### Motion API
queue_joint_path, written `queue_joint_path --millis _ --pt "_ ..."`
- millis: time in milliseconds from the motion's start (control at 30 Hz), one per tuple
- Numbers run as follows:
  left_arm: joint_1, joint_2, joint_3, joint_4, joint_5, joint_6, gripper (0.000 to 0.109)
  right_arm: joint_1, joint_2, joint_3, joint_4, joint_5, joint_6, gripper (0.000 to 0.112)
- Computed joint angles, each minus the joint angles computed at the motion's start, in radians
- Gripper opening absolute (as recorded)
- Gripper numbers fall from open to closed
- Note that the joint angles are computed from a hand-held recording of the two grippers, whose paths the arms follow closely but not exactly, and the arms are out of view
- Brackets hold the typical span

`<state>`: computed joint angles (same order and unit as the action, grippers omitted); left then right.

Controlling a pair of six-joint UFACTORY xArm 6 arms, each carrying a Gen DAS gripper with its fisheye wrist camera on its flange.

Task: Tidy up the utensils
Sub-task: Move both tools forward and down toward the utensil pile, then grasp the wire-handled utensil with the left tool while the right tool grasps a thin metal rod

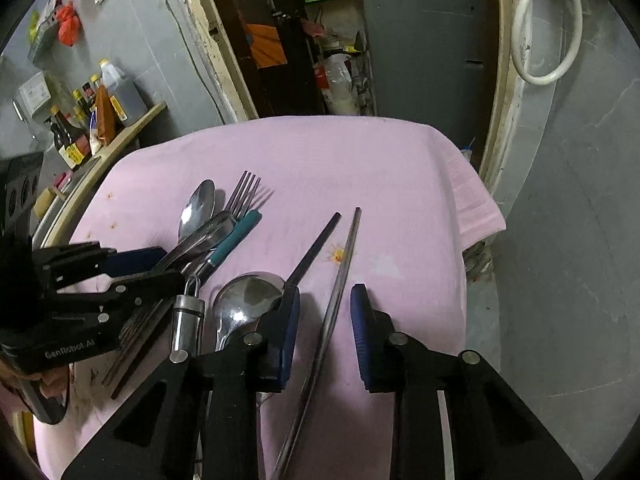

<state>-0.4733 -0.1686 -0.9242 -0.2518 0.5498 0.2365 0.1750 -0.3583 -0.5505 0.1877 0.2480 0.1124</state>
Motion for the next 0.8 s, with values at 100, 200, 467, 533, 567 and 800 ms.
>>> queue_joint_path --millis 100,200,467,533,567,800 --pt "0.008 0.036 -0.054 -0.019 0.048 0.023 0.032 -0.004 0.023 -0.026 -0.021 0.016 -0.001 0.023" --pt "0.01 0.077 -0.115 -0.014 0.096 0.024 0.032 -0.014 0.037 -0.052 -0.009 0.054 -0.024 0.023" --pt "0.025 0.144 -0.225 -0.06 0.21 -0.024 0.023 -0.014 0.062 -0.114 -0.232 0.155 0.126 0.015" --pt "0.021 0.136 -0.218 -0.045 0.213 -0.055 0.022 -0.021 0.062 -0.117 -0.156 0.156 0.086 0.006" --pt "0.018 0.128 -0.212 -0.038 0.214 -0.07 0.021 -0.03 0.059 -0.119 -0.059 0.162 0.035 0.005" --pt "0.018 0.013 -0.122 -0.03 0.178 -0.122 0.018 -0.024 -0.077 -0.031 0.198 0.131 -0.072 0.004"
